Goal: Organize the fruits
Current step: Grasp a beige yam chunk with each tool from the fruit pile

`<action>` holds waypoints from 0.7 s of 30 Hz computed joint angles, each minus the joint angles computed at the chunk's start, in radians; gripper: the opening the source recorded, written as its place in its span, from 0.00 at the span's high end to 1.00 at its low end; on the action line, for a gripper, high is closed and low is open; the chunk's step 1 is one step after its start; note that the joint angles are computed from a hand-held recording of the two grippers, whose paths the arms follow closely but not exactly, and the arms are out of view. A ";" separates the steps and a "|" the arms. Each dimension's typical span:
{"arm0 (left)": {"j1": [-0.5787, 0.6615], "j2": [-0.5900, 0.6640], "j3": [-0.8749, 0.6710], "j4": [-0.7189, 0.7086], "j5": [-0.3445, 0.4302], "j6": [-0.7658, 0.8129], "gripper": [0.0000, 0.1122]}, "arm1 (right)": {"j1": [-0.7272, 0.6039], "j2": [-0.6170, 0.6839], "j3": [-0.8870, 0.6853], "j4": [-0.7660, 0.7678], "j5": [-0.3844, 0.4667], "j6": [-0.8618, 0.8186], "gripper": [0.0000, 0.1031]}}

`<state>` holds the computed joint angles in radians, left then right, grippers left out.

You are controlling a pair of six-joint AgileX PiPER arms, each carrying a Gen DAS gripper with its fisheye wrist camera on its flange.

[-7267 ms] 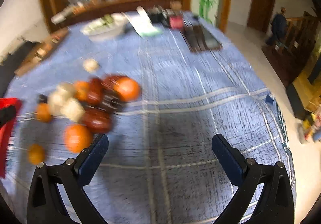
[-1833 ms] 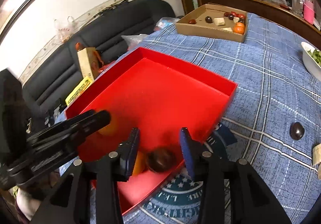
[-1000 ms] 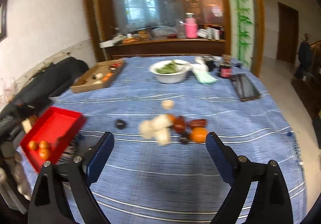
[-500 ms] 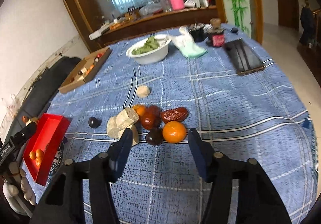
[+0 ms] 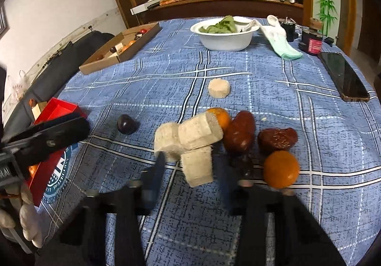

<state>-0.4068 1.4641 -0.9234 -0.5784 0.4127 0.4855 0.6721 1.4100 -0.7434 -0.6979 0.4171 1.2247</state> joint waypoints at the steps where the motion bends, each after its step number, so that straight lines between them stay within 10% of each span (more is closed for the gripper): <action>1: -0.017 0.024 -0.021 0.030 0.002 -0.017 0.40 | -0.012 -0.014 0.016 0.021 -0.022 -0.019 0.76; 16: -0.116 0.226 -0.139 -0.087 0.030 0.193 0.37 | -0.170 -0.192 0.131 0.265 -0.160 -0.191 0.77; 21: -0.118 0.189 -0.102 -0.082 -0.015 0.138 0.65 | -0.170 -0.186 0.133 0.221 -0.164 -0.154 0.77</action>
<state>-0.5250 1.6536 -1.0252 -0.6599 0.3973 0.6237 0.5018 1.2243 -0.6104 -0.4766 0.2530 1.0709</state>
